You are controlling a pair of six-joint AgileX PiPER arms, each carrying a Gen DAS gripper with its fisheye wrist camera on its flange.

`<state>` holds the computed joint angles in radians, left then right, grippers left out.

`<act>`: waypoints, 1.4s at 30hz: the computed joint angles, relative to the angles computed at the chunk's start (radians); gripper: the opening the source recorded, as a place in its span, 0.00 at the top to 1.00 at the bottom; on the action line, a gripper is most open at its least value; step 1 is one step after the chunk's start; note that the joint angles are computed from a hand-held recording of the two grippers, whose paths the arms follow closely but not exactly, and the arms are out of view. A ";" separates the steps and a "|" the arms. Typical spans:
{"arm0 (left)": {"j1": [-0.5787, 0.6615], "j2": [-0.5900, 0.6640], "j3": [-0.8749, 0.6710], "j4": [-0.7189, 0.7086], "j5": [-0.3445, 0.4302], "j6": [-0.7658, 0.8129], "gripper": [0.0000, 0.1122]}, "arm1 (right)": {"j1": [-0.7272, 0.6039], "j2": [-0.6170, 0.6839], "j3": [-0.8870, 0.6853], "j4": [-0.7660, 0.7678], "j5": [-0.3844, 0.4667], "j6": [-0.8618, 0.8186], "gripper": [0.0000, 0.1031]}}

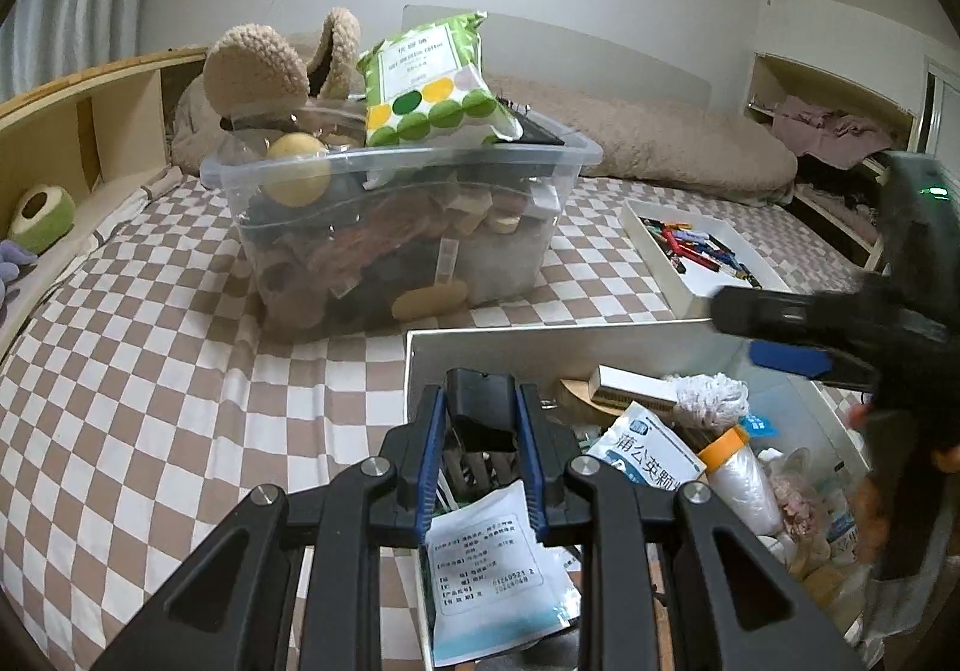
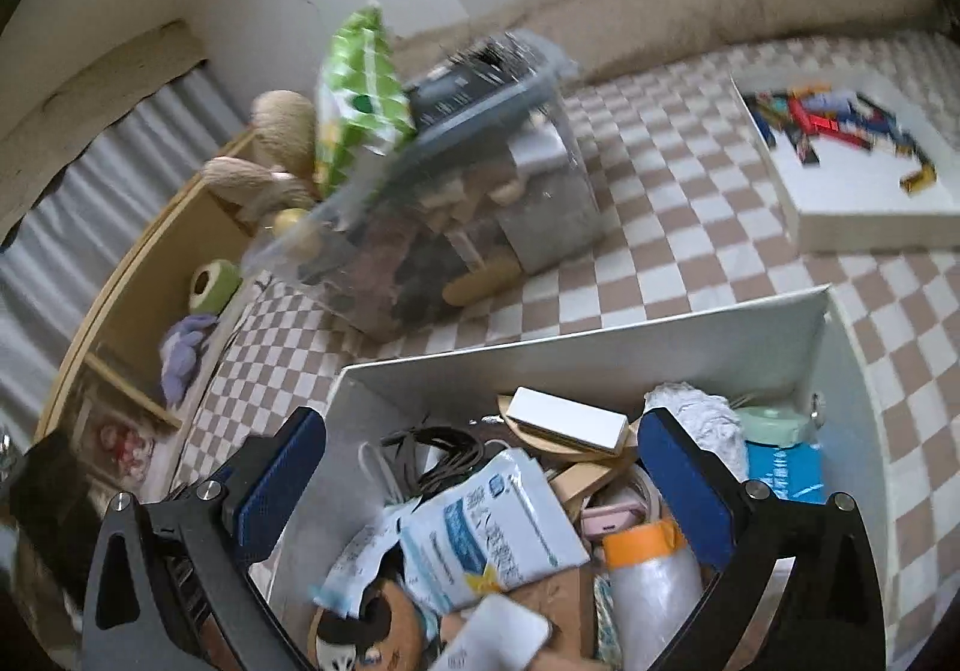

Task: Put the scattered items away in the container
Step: 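Open both tools to drop the pouch and small box into the box, then withdraw both tools back from the box toward the remaining items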

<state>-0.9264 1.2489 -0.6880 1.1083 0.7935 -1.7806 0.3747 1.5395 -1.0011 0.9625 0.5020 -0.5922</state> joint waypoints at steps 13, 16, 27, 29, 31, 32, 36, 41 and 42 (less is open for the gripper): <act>0.008 0.033 -0.010 -0.060 0.001 0.054 0.74 | -0.055 -0.215 0.281 0.347 0.017 -0.367 0.00; -0.009 0.037 -0.014 -0.058 0.025 0.047 0.50 | -0.078 -0.233 0.303 0.364 0.029 -0.386 0.00; -0.048 0.012 0.000 -0.056 0.031 -0.002 0.49 | -0.150 -0.247 0.345 0.414 0.093 -0.463 0.00; -0.062 0.008 0.000 -0.057 0.044 -0.010 0.49 | -0.159 -0.244 0.345 0.419 0.104 -0.473 0.00; -0.080 0.003 -0.002 -0.055 0.061 -0.018 0.49 | -0.161 -0.245 0.347 0.416 0.105 -0.474 0.00; -0.087 0.001 -0.003 -0.054 0.069 -0.020 0.49 | -0.164 -0.246 0.349 0.416 0.107 -0.477 0.00; -0.124 -0.012 -0.008 -0.045 0.104 -0.029 0.47 | -0.165 -0.250 0.352 0.417 0.106 -0.480 0.00; -0.182 -0.013 -0.017 -0.009 0.168 -0.075 0.22 | -0.164 -0.285 0.372 0.431 0.080 -0.526 0.00; -0.192 -0.011 -0.019 0.000 0.184 -0.088 0.18 | -0.157 -0.299 0.378 0.433 0.060 -0.534 0.00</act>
